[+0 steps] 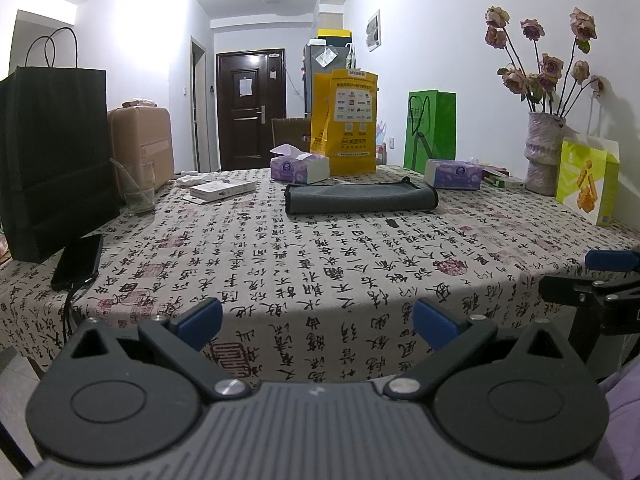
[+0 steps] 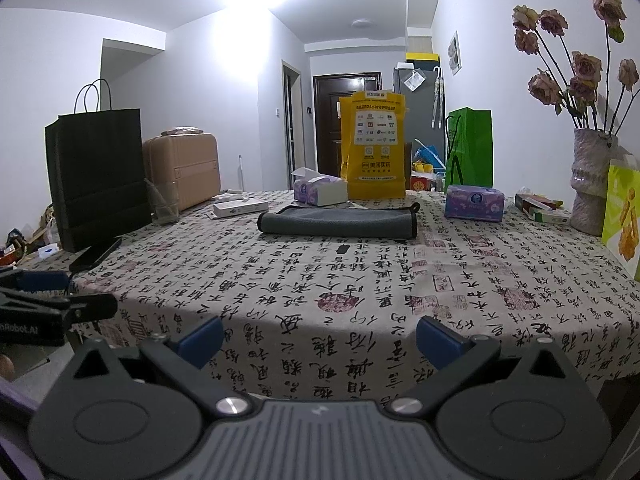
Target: Fold towel
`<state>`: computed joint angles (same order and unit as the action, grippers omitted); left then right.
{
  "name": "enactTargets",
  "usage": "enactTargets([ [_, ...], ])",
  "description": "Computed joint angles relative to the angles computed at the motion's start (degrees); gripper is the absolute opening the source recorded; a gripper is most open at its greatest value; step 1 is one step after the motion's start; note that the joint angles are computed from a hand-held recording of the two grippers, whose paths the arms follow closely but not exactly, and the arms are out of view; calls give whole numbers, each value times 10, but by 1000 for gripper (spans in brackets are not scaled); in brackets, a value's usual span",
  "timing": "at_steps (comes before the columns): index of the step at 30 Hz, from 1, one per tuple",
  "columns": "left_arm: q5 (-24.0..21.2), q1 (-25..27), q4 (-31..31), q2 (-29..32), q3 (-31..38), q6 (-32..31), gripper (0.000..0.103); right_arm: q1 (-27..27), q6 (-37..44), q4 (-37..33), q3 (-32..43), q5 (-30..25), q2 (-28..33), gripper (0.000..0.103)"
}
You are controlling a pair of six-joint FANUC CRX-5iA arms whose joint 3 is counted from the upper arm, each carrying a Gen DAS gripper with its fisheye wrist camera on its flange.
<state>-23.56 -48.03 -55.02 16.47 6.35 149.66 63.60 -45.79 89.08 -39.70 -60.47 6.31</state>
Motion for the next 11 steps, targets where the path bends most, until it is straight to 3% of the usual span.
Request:
enactTargets([
  [11, 2, -1, -1, 0, -2, 0, 103, 0, 0, 0, 0, 1, 0, 103],
])
